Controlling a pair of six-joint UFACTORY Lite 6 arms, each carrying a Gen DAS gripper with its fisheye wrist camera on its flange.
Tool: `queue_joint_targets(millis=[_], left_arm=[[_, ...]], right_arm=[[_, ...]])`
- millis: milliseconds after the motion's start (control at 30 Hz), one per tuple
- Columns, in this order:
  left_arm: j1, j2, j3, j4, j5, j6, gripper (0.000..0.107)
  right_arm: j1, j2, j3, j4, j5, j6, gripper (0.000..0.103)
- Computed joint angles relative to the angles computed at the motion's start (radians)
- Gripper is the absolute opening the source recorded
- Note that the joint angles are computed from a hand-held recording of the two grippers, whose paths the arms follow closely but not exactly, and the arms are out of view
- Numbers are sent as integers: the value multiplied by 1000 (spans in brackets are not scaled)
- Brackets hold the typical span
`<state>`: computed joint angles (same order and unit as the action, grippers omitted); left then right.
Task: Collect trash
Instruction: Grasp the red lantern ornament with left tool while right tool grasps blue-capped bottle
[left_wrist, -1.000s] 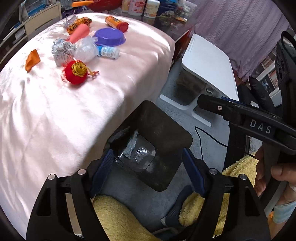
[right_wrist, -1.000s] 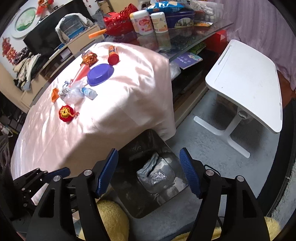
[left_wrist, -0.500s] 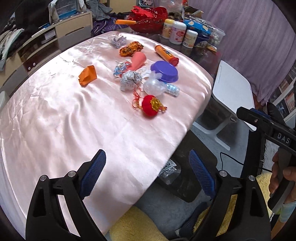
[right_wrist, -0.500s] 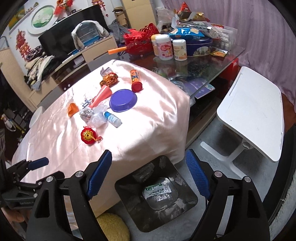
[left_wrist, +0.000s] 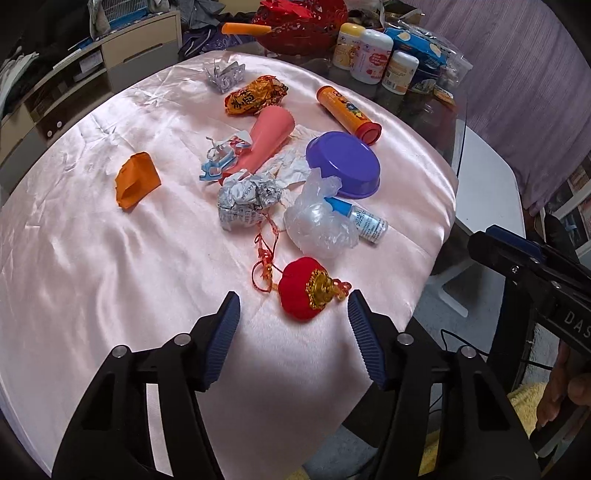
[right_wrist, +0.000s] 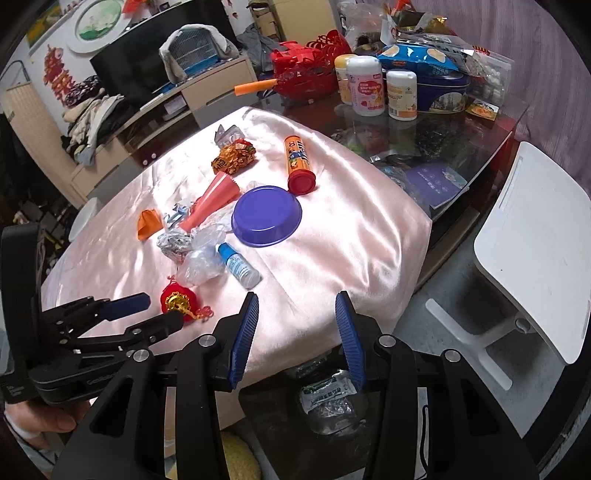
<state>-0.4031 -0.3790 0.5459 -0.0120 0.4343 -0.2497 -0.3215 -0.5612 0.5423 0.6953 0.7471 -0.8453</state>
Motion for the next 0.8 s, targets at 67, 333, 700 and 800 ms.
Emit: queue_joint_targets(millis=[67, 333, 700, 800], left_arm=[[17, 51, 17, -53, -27, 60, 48], [176, 83, 26, -175, -46, 277, 32], [349, 119, 58, -364, -20, 562, 32], [374, 102, 47, -381, -8, 590, 32]], right_arm=[[40, 40, 17, -15, -33, 26, 45], [269, 187, 34, -6, -185, 96, 45], [457, 363, 103, -24, -357, 153, 31], [454, 351, 96, -25, -350, 154, 29]])
